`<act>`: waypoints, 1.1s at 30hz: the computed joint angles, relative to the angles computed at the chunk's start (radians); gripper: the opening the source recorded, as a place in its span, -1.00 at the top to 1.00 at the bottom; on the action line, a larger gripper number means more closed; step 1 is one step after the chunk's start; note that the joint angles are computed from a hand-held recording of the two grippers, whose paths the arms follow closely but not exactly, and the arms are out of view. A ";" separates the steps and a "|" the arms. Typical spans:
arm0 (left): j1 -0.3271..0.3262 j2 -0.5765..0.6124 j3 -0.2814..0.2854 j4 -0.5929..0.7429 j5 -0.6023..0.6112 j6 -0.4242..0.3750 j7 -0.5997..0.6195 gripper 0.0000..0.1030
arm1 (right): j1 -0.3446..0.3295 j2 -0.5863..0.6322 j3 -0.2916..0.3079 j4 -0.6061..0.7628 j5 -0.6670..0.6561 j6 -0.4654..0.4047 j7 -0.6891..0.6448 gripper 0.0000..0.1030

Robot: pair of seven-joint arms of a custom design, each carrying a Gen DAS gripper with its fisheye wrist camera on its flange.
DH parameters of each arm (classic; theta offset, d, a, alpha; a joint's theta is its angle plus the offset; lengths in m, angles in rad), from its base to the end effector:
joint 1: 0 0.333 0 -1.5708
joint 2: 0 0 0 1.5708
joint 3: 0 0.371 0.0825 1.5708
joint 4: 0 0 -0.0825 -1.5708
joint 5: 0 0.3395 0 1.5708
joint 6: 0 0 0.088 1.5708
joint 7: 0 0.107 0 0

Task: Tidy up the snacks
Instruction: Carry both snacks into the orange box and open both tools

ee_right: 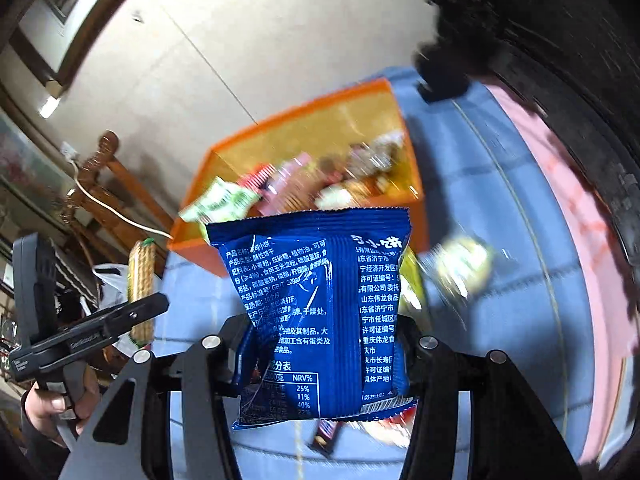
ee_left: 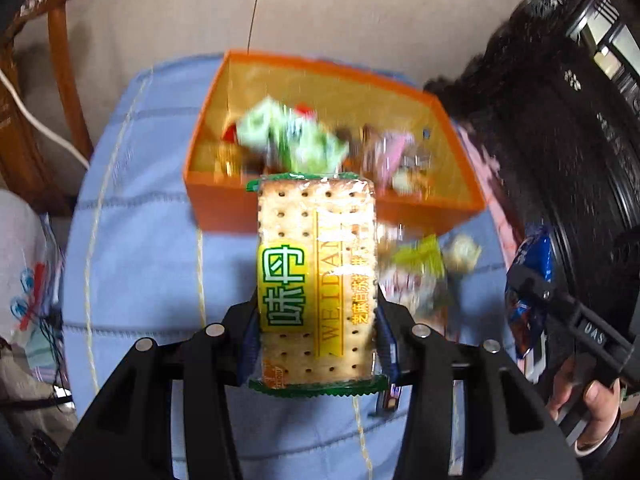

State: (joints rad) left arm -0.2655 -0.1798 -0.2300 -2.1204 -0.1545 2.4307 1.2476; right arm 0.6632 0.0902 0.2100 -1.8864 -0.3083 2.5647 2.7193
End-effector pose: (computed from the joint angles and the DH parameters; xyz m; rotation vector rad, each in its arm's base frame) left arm 0.4268 -0.2421 0.6115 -1.9974 2.1785 -0.7299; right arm 0.3808 0.4531 0.5972 -1.7142 1.8456 -0.1101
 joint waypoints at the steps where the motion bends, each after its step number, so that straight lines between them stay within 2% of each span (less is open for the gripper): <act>1: 0.003 0.019 0.003 0.029 0.003 0.000 0.004 0.11 | -0.003 0.016 -0.002 0.029 -0.004 0.006 -0.011 -0.01; 7: 0.014 0.182 0.001 0.256 0.047 -0.057 0.038 0.11 | -0.018 0.140 -0.042 0.217 0.012 -0.006 -0.128 -0.01; 12: -0.001 0.364 -0.008 0.485 0.085 -0.135 0.038 0.10 | -0.051 0.255 -0.073 0.346 0.112 -0.014 -0.228 -0.06; 14: -0.023 0.448 0.005 0.589 0.137 -0.199 -0.027 -0.11 | -0.054 0.298 -0.095 0.388 0.140 -0.002 -0.223 -0.20; 15: -0.032 0.483 0.012 0.636 0.156 -0.235 -0.055 -0.45 | -0.037 0.309 -0.129 0.396 0.120 0.013 -0.173 -0.54; 16: -0.048 0.512 0.025 0.683 0.193 -0.274 -0.098 -0.66 | -0.010 0.308 -0.164 0.393 0.084 0.011 -0.110 -0.79; 17: -0.058 0.521 0.034 0.697 0.220 -0.281 -0.124 -0.71 | 0.011 0.302 -0.196 0.382 0.044 0.014 -0.047 -0.84; 19: -0.053 0.492 0.034 0.638 0.240 -0.207 -0.127 -0.86 | 0.009 0.285 -0.197 0.347 0.010 0.031 -0.025 -0.88; 20: -0.050 0.480 0.034 0.613 0.248 -0.185 -0.127 -0.87 | 0.005 0.280 -0.188 0.338 0.005 0.013 -0.033 -0.88; 24: -0.032 0.442 0.023 0.549 0.241 -0.217 -0.107 -0.87 | 0.003 0.235 -0.161 0.258 -0.004 -0.018 -0.028 -0.89; 27: -0.017 0.369 0.016 0.437 0.219 -0.189 -0.099 -0.87 | 0.027 0.188 -0.151 0.194 -0.070 -0.046 0.012 -0.90; 30: -0.014 0.284 0.018 0.319 0.245 -0.161 -0.146 -0.87 | 0.049 0.145 -0.125 0.151 -0.141 -0.119 0.028 -0.92; 33: 0.005 0.211 0.009 0.212 0.173 -0.145 -0.114 -0.87 | 0.053 0.107 -0.087 0.104 -0.169 -0.163 0.032 -0.92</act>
State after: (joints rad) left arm -0.2604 0.0308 -0.2212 -1.9084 0.0184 2.2861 1.1332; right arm 0.7166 0.1975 0.1234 -1.7827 -0.4772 2.4016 2.7513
